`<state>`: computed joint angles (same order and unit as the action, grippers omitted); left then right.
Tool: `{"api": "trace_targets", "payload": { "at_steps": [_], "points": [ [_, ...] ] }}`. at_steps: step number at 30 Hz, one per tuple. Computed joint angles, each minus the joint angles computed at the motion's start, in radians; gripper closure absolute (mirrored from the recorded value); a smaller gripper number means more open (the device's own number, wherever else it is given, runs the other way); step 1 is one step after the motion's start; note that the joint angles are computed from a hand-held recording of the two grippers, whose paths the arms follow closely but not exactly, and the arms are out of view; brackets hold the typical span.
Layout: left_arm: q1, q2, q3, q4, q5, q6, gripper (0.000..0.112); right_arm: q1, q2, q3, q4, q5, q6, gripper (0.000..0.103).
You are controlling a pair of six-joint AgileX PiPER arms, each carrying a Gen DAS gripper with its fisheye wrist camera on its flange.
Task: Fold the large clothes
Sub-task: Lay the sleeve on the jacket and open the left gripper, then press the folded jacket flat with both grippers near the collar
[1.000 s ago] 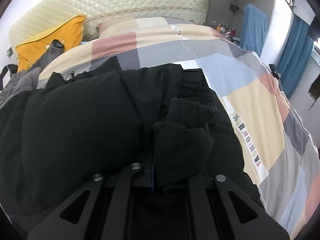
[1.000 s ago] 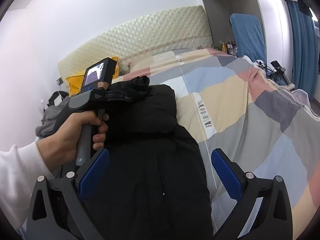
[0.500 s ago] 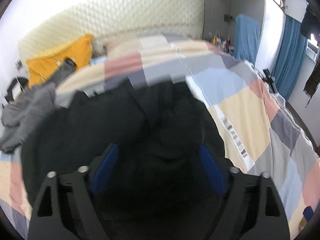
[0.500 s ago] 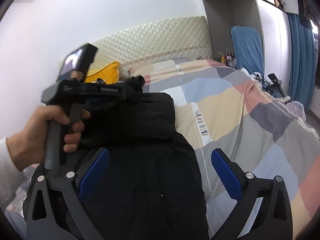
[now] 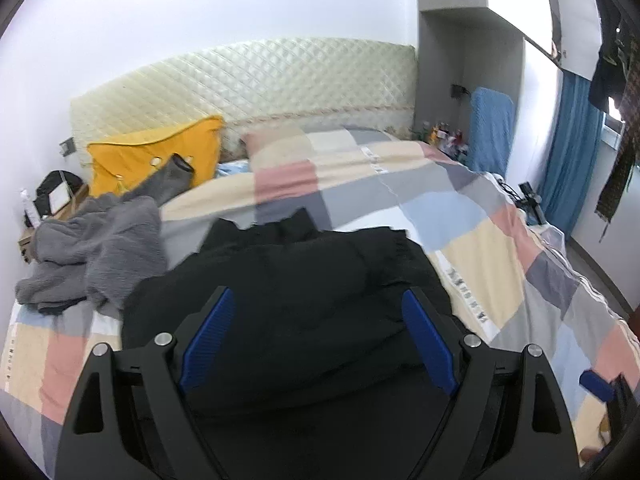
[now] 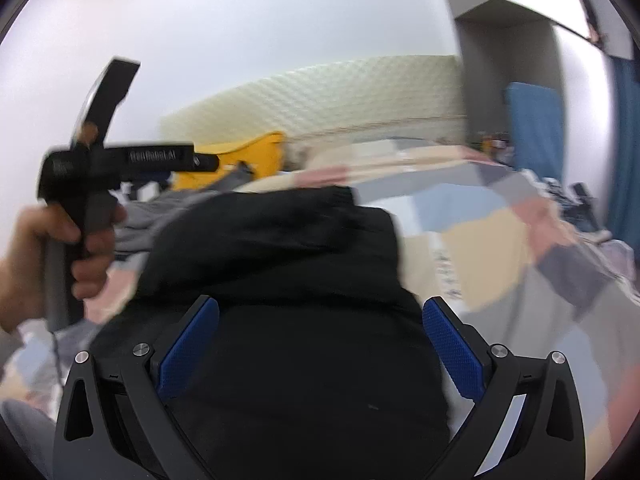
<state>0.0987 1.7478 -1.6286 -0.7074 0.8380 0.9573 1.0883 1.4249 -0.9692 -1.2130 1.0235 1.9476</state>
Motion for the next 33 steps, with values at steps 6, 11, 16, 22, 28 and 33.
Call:
{"api": "trace_targets", "payload": {
  "at_steps": [6,11,16,22,28,33],
  "points": [
    [0.081,0.110,-0.148,0.047,0.019,-0.067,0.027,-0.155,0.073,-0.195,-0.045,-0.178,-0.251,0.008],
    [0.093,0.276,-0.343,0.109,0.058,-0.188,0.027,-0.370,0.244,-0.400,0.122,-0.348,-0.482,0.019],
    [0.056,0.427,-0.476,0.192,-0.001,-0.235,0.027,-0.488,0.500,-0.663,0.277,-0.379,-0.772,0.019],
    [0.010,0.568,-0.597,0.272,-0.018,-0.284,0.027,-0.606,0.727,-0.918,0.465,-0.403,-0.988,0.019],
    [-0.021,0.634,-0.613,0.289,-0.074,-0.274,0.027,-0.650,0.855,-0.999,0.569,-0.417,-1.072,0.015],
    [-0.036,0.719,-0.716,0.309,-0.039,-0.332,0.027,-0.651,0.897,-1.003,0.522,-0.441,-1.017,0.015]
  ]
}}
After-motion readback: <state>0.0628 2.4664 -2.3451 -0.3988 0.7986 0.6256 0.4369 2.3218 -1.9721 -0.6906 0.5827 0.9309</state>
